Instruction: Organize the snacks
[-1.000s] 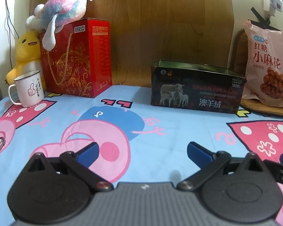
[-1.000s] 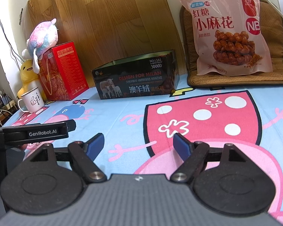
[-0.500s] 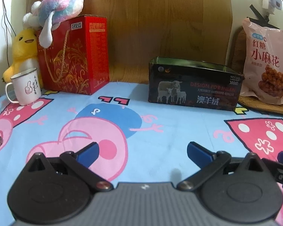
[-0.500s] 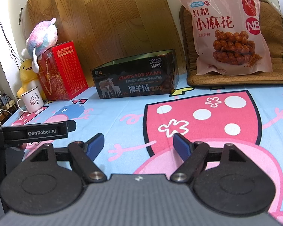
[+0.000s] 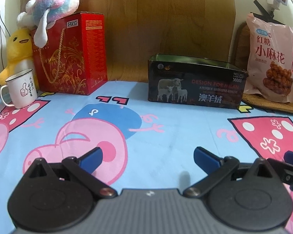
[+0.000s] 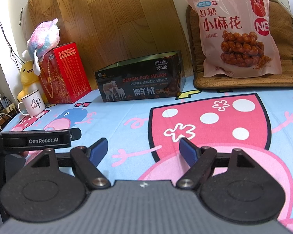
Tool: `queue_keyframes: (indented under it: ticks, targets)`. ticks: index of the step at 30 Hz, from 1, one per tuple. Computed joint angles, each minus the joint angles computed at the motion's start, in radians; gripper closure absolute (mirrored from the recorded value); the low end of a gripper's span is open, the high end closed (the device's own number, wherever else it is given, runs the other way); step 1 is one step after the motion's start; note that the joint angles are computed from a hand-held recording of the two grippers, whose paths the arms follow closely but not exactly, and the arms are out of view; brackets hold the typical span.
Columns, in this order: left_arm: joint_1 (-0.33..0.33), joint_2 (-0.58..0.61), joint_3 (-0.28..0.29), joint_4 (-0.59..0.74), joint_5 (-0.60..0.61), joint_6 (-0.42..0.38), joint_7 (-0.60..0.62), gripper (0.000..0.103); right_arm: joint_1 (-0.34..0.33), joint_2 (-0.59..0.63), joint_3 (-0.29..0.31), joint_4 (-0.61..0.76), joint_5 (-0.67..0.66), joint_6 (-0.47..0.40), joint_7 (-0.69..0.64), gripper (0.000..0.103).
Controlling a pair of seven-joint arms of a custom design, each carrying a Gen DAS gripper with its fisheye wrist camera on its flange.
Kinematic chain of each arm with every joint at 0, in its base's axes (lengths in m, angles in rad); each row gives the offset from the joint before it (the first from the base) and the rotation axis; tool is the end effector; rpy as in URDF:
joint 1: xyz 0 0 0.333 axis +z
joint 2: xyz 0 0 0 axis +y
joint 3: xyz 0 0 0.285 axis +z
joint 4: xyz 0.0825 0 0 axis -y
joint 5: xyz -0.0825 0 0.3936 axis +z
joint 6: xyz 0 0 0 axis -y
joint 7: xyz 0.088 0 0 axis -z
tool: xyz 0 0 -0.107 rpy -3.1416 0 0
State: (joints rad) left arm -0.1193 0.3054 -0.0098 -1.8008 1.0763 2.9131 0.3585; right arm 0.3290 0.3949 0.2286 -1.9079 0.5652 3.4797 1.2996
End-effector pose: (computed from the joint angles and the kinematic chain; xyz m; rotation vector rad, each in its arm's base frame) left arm 0.6542 -0.1390 0.4121 -1.7380 1.5406 -0.7838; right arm 0.5956 0.2774 0.3894 -1.5304 1.3797 -0.5710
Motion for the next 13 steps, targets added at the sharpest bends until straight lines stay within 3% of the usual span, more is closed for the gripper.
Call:
queue_keyframes:
  ticks: [7, 10, 13]
  targets:
    - [0.011, 0.002, -0.008, -0.006, -0.044, 0.016, 0.042, 0.000, 0.009, 0.001, -0.009, 0.004, 0.008, -0.004, -0.005, 0.021]
    - [-0.002, -0.001, 0.011, -0.007, -0.004, 0.033, 0.002, 0.000, 0.015, 0.000, -0.013, 0.005, 0.015, -0.006, -0.010, 0.021]
    - [0.018, 0.004, -0.009, -0.009, -0.048, 0.048, 0.054, 0.000, 0.019, 0.000, -0.017, 0.006, 0.020, -0.008, -0.015, 0.021]
